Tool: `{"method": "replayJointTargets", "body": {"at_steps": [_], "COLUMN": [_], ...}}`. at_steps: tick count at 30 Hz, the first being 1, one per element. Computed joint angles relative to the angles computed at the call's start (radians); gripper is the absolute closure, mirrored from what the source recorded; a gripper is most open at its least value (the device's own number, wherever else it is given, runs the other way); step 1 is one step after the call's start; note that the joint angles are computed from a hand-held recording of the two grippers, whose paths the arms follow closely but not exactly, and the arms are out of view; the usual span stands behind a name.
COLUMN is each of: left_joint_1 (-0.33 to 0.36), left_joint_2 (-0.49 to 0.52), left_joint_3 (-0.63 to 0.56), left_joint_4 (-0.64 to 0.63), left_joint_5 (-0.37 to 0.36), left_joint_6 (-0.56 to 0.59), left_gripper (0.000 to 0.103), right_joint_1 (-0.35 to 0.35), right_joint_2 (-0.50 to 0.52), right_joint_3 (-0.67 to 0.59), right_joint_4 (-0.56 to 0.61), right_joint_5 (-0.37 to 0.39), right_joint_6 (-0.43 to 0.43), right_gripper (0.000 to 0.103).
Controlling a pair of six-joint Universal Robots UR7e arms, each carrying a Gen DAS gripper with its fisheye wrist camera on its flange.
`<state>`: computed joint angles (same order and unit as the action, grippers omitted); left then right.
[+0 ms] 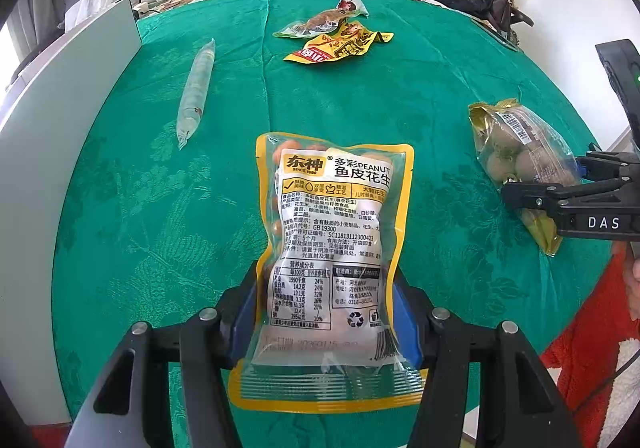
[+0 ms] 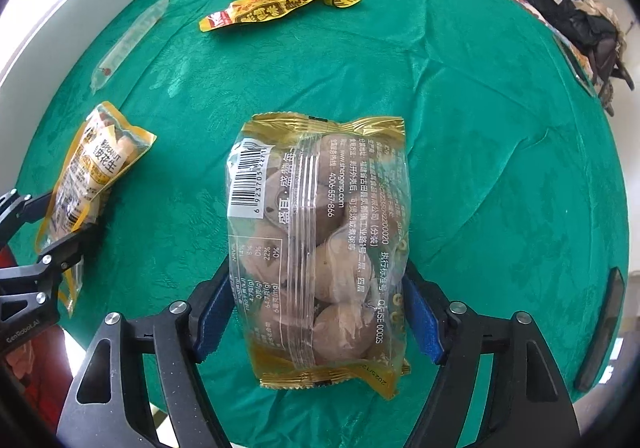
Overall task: Organize snacks
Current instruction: 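Grasp the gold bag of round cakes with the right tool while the left tool holds the peanut bag, then drop the peanut bag into the white box with the left tool while the right tool drops the gold bag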
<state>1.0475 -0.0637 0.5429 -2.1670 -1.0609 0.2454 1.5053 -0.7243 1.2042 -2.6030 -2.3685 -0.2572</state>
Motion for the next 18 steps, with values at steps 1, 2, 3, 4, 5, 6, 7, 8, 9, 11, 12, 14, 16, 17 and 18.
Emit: {"method": "replayJointTargets", "body": {"at_steps": [1,2,3,4,5,6,7,8,9,11,12,14,16,17,18], "left_joint_1": [0.000,-0.001,-0.002,-0.002,-0.004,-0.005,-0.008,-0.012,-0.016,-0.018,-0.017,-0.015,-0.014,-0.012,-0.008], "left_joint_2": [-0.001,0.000,0.006,0.016,0.025,0.030,0.033,0.035,0.037,0.042,0.050,0.063,0.053,0.047,0.050], "left_joint_3": [0.002,0.001,-0.009,-0.026,-0.040,-0.044,-0.044,-0.038,-0.031,-0.031,-0.052,-0.083,-0.066,-0.059,-0.077], "left_joint_4": [-0.002,-0.002,0.002,0.012,0.020,0.019,0.020,0.014,0.006,-0.005,0.013,0.032,-0.003,-0.016,0.009], "left_joint_5": [0.000,0.002,0.005,0.007,0.015,0.022,0.033,0.048,0.064,0.073,0.069,0.072,0.064,0.054,0.041], "left_joint_6": [0.002,0.004,0.004,0.001,-0.005,-0.001,0.008,0.023,0.038,0.050,0.038,0.025,0.028,0.023,0.005], "left_gripper": [0.046,0.046,0.044,0.038,0.031,0.028,0.023,0.021,0.020,0.018,0.018,0.021,0.038,0.046,0.047], "right_joint_1": [-0.003,-0.005,-0.006,-0.006,-0.006,-0.007,-0.007,-0.008,-0.010,-0.008,-0.004,0.006,0.009,0.008,0.008], "right_joint_2": [-0.012,-0.022,-0.030,-0.035,-0.036,-0.038,-0.038,-0.037,-0.035,-0.017,-0.009,0.006,0.013,0.011,0.008], "right_joint_3": [0.017,0.030,0.041,0.047,0.048,0.049,0.049,0.040,0.032,-0.007,-0.018,-0.027,-0.036,-0.036,-0.033], "right_joint_4": [-0.014,-0.022,-0.027,-0.026,-0.022,-0.021,-0.015,0.004,0.021,0.061,0.063,0.037,0.029,0.032,0.028], "right_joint_5": [0.015,0.029,0.034,0.034,0.033,0.033,0.034,0.037,0.036,0.025,0.015,-0.008,-0.007,0.005,0.008], "right_joint_6": [0.011,0.016,0.014,0.011,0.011,0.012,0.018,0.030,0.043,0.055,0.044,0.005,-0.012,-0.010,-0.010], "right_gripper": [0.036,0.037,0.037,0.037,0.037,0.037,0.035,0.033,0.032,0.031,0.030,0.027,0.028,0.032,0.036]}}
